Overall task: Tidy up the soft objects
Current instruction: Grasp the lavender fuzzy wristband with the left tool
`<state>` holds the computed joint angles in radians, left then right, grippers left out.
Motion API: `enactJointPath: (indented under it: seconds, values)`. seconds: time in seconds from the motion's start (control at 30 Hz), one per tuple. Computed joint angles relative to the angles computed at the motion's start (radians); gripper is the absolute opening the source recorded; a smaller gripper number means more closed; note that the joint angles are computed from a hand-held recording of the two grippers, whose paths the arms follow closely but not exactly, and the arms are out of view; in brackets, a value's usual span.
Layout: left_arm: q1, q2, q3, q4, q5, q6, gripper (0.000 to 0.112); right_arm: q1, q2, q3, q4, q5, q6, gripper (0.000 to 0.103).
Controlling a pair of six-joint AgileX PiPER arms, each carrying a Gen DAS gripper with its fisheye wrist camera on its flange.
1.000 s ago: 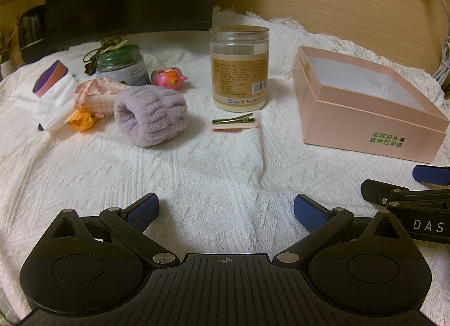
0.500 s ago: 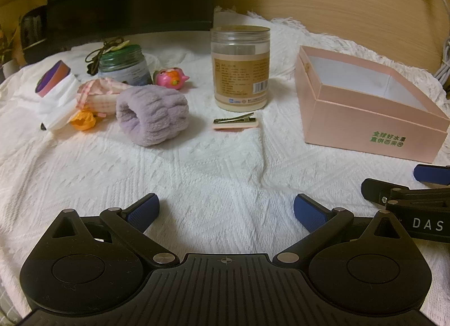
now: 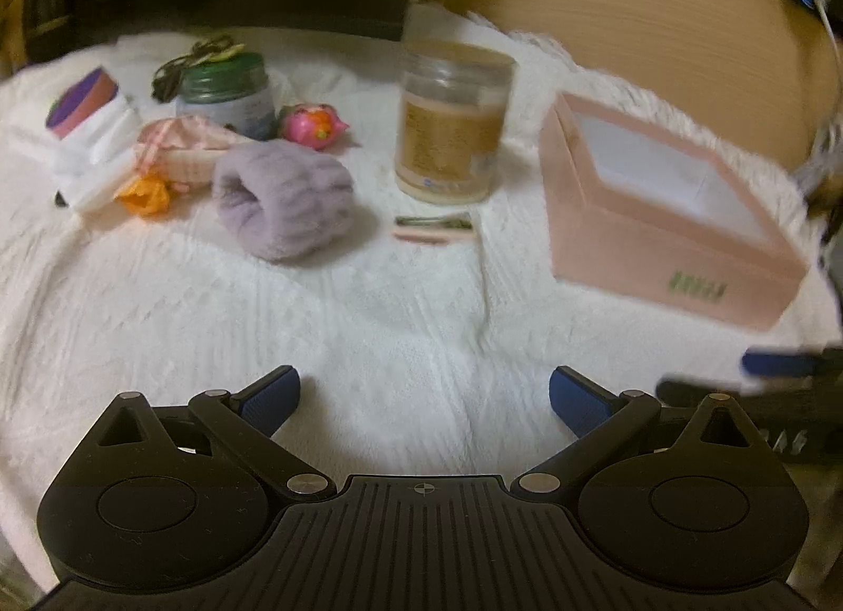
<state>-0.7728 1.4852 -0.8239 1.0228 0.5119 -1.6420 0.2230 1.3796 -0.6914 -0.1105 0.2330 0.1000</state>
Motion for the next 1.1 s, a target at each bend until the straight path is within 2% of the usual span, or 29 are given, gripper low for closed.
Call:
enactJointPath:
  seconds: [0.07, 0.1, 0.17, 0.23, 0.33, 0.4, 0.5, 0.53, 0.57, 0.6, 0.63, 0.73, 0.77, 0.87, 0.93, 1.0, 1.1]
  values:
    - [0.064, -0.039, -0.033, -0.056, 0.027, 0.074, 0.103, -0.006, 0.018, -0.05, 0.069, 0.076, -0.084, 0.091]
    - [0.115, -0.051, -0.059, -0.139, 0.012, 0.17, 0.103, -0.01, 0.026, -0.07, 0.093, 0.105, -0.115, 0.092]
    - [0.257, -0.047, -0.101, -0.339, -0.095, 0.369, 0.103, -0.01, 0.03, -0.082, 0.097, 0.128, -0.123, 0.092]
    - [0.363, -0.003, -0.14, -0.539, -0.19, 0.569, 0.103, 0.005, 0.024, -0.07, 0.042, 0.116, -0.054, 0.092]
    - [0.434, 0.094, -0.239, -0.828, -0.189, 0.869, 0.103, 0.034, 0.012, -0.05, -0.078, 0.095, 0.059, 0.091]
    - [0.463, 0.168, -0.31, -0.988, -0.173, 1.069, 0.103, 0.072, -0.013, -0.053, -0.182, 0.128, 0.135, 0.079]
    - [0.475, 0.245, -0.377, -1.04, -0.141, 1.178, 0.102, 0.161, -0.065, -0.029, -0.417, 0.14, 0.37, 0.078]
    - [0.478, 0.247, -0.371, -1.046, -0.154, 1.199, 0.093, 0.19, -0.082, -0.024, -0.437, 0.137, 0.39, 0.078]
    - [0.481, 0.237, -0.35, -1.025, -0.18, 1.199, 0.045, 0.228, -0.095, -0.017, -0.496, 0.127, 0.45, 0.078]
    - [0.492, 0.224, -0.334, -1.042, -0.189, 1.238, 0.013, 0.265, -0.103, -0.009, -0.593, 0.118, 0.55, 0.078]
    - [0.508, 0.208, -0.318, -1.099, -0.192, 1.308, 0.024, 0.301, -0.103, -0.01, -0.686, 0.112, 0.65, 0.078]
    - [0.567, 0.127, -0.241, -1.363, -0.204, 1.608, 0.021, 0.4, -0.02, -0.072, -0.904, 0.111, 0.944, 0.074]
    - [0.586, 0.093, -0.214, -1.414, -0.2, 1.685, 0.021, 0.422, 0.026, -0.109, -0.928, 0.109, 0.998, 0.069]
    - [0.678, 0.0, -0.151, -1.646, -0.144, 1.977, 0.021, 0.485, 0.208, -0.267, -0.931, 0.143, 1.096, 0.055]
    - [0.751, -0.047, -0.123, -1.773, -0.08, 2.132, 0.021, 0.513, 0.325, -0.377, -0.93, 0.181, 1.163, 0.055]
    - [0.807, -0.071, -0.11, -1.84, -0.025, 2.224, 0.021, 0.534, 0.406, -0.452, -0.953, 0.224, 1.222, 0.055]
    - [0.886, -0.091, -0.088, -1.911, 0.056, 2.314, 0.021, 0.558, 0.498, -0.544, -0.947, 0.293, 1.184, 0.055]
